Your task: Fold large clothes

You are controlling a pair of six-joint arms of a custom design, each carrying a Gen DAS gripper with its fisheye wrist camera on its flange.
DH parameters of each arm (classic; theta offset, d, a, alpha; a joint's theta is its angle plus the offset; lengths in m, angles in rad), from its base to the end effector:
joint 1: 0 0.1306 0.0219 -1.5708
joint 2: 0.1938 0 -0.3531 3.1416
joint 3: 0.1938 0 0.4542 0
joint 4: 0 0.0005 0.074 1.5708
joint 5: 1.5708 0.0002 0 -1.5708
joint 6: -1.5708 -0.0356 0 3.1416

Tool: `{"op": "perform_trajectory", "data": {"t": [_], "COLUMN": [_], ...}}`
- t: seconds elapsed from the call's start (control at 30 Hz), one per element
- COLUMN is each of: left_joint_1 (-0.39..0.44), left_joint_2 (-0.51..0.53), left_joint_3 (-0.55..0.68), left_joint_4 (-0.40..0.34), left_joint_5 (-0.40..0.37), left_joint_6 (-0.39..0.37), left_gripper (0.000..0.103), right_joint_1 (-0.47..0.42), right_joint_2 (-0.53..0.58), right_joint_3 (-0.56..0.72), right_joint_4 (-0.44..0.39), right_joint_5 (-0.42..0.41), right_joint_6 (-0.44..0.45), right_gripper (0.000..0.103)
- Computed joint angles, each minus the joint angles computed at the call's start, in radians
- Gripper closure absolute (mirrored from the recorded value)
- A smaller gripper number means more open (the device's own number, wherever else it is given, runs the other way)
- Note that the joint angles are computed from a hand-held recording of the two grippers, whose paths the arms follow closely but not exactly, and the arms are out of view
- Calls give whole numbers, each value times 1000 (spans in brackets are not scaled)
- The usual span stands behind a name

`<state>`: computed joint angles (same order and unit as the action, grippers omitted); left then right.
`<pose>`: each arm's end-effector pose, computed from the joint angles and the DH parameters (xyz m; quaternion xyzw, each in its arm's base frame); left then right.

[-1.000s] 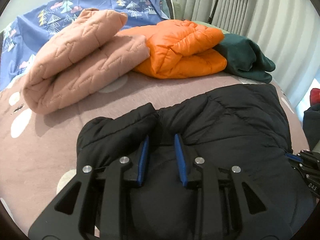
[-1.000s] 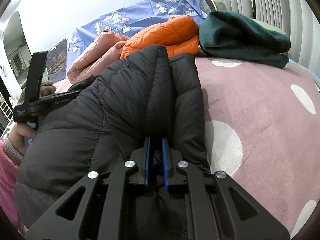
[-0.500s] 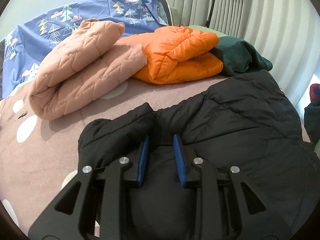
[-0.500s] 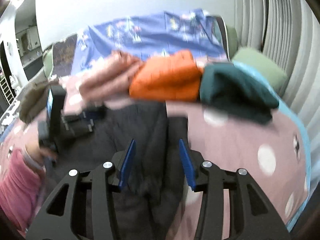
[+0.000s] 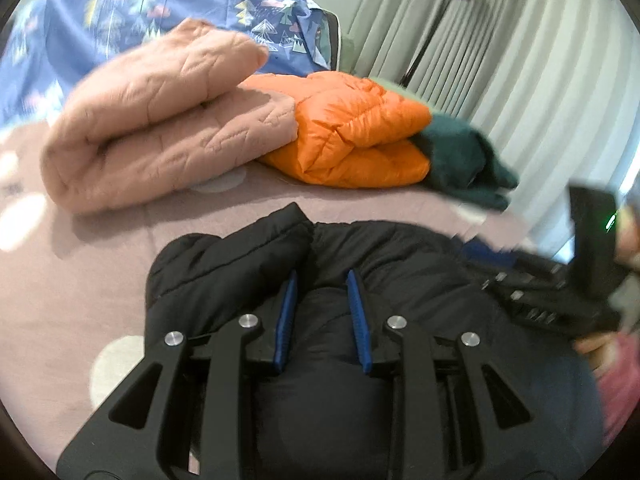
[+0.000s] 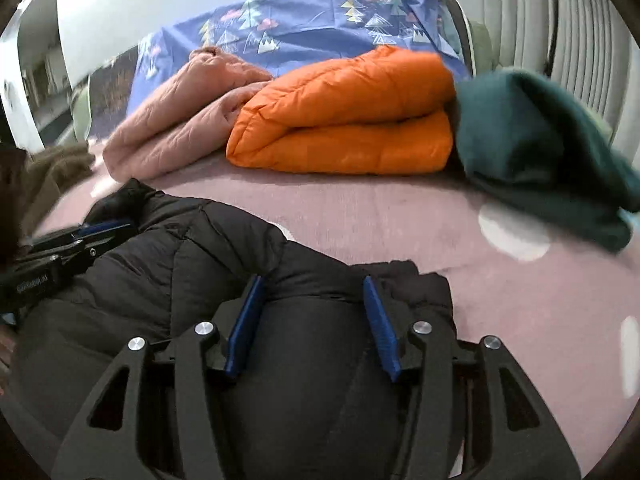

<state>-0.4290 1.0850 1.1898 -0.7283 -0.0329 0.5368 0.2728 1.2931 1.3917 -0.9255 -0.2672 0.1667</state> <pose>0.4193 -0.1911 0.4521 -0.0554 0.8881 -0.1988 0.4107 0.4960 0.1480 0.4473 -0.2485 0.8906 0.1430 0.3531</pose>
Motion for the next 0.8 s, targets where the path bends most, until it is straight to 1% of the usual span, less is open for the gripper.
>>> {"op": "perform_trajectory", "data": {"t": [0.07,0.1,0.17,0.2,0.27,0.33,0.37,0.43,0.47,0.53,0.6,0.63,0.67,0.7,0.73,0.77,0.8], "left_joint_1": [23,27,27,23,-1,-24,-27,-22,-7,6,-2,-10,-24,-40,-71,-104,-132], "left_joint_2": [-21,-30,-58,-67,-61,-14,15,31,38,41,46,45,46,44,35,26,10], "left_joint_3": [-30,-40,-48,-38,-1,53,66,47,47,46,53,57,69,84,105,125,128], "left_joint_4": [44,57,60,46,3,-85,-116,-102,-101,-102,-111,-118,-135,-168,-223,-271,-298], "left_joint_5": [55,61,44,25,-62,-157,-175,-173,-133,-110,-132,-156,-197,-233,-285,-334,-379], "left_joint_6": [50,72,136,147,85,15,-3,-11,5,12,5,2,2,8,22,28,28], "left_gripper": [76,76,78,77,71,72,72,72,72,72,73,73,73,73,70,49,24], "right_joint_1": [1,2,-6,-6,1,5,4,-2,-3,-2,-3,-3,-3,-5,-8,-10,-11], "right_joint_2": [0,2,2,2,-10,-9,-9,-12,-10,-3,0,-1,-1,-1,-1,2,2], "right_joint_3": [-1,2,1,0,-10,-10,-10,-16,-16,-11,-8,-9,-10,-10,-9,-7,-8], "right_joint_4": [5,4,6,10,13,13,13,13,13,12,12,13,16,16,16,15,15], "right_joint_5": [4,2,-17,-20,-17,-13,-15,-25,-29,-30,-30,-30,-31,-35,-40,-47,-51], "right_joint_6": [7,6,2,-1,-9,-11,-13,-20,-23,-27,-24,-22,-19,-17,-19,-21,-23], "right_gripper": [52,52,52,52,52,52,52,52,52,52,52,52,52,52,52,52,52]}}
